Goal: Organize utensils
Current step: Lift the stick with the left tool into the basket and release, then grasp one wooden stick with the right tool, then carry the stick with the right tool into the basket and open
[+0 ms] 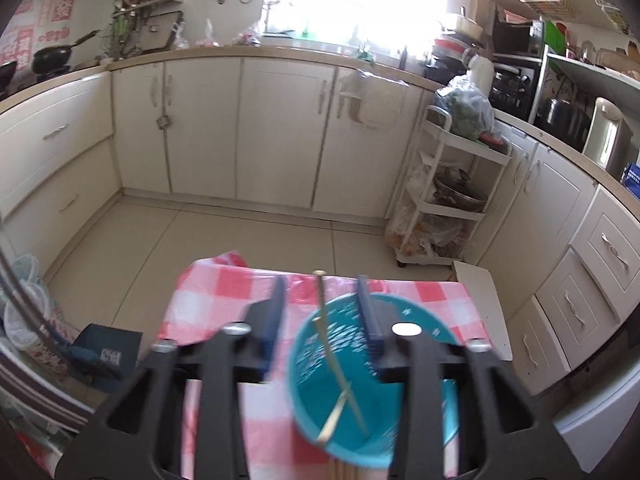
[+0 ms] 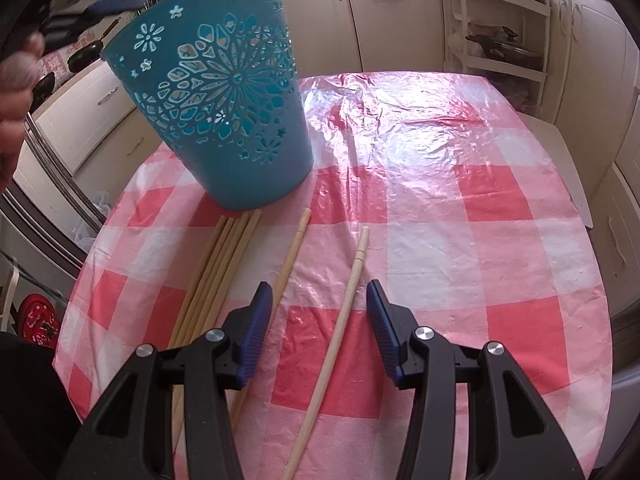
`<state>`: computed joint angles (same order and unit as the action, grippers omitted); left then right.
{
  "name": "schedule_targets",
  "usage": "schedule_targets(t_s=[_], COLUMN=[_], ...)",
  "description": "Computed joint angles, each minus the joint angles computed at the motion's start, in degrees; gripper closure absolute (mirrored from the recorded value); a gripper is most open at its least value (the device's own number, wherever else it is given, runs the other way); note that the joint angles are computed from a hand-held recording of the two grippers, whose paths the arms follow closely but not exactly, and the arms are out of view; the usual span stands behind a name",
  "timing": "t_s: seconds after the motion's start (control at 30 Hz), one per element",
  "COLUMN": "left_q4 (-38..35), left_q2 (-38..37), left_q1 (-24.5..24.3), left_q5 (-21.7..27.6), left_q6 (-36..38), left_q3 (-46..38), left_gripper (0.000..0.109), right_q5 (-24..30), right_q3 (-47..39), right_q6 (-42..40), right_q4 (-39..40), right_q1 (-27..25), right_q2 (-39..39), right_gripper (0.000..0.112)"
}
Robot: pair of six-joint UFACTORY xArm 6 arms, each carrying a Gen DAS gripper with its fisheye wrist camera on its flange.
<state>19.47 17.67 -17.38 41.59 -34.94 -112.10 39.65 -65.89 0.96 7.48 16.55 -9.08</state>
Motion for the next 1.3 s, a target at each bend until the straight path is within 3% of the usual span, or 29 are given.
schedule_targets(t_s=[0.13,0.27,0.33,0.43,0.6,0.77,1.03,1.17,1.3], left_q4=[4.7,5.5,3.6,-0.5,-0.4,-1.8,-3.4,-3.2,-2.3], left_q2=[-13.1,-20.1,-22.0,-21.7,-21.8,-21.6,-21.7,-21.7,-21.9], left_q1=[2.2,4.8,6.5,8.2,8.9,8.9,9.2,9.2,9.4], left_q5=[-5.3,-6.9,-7.6,-5.7,-6.2,-5.6,-5.1,-5.1,-5.3], left_q6=[-6.3,-9.4,-9.7,-9.3,-9.5,-8.5,-8.8,-9.1,-10.1], left_q3=[17.0,27.1,30.8,31.3,31.4,31.4,31.7,31.7,31.9], left_gripper=[0.04,0.037,0.037,0.037,0.037,0.037,0.037,0.037,0.036], right_q5=[-0.2,0.0,0.1,-0.1,-0.1,0.4,1.2,-2.6,-9.2], right_q3=[0.4,0.3,0.3,0.8,1.4,1.5,-7.8,-20.6,-36.2], right_q6=[1.0,3.1,4.1,6.1,7.1,3.2,-10.9,-13.4,-7.8], right_q4=[-1.6,-7.1,-9.0,-11.9,-13.4,-5.1,25.4,29.8,23.4], right_q1=[0.1,1.2,1.4,1.1,0.8,0.3,-2.1,0.2,3.4], right_q2=[-0.3,-0.2,-0.3,-0.6,-1.3,-3.9,-5.5,1.9,14.2], right_gripper=[0.072,0.075,0.082,0.1,0.106,0.106,0.106,0.106,0.106])
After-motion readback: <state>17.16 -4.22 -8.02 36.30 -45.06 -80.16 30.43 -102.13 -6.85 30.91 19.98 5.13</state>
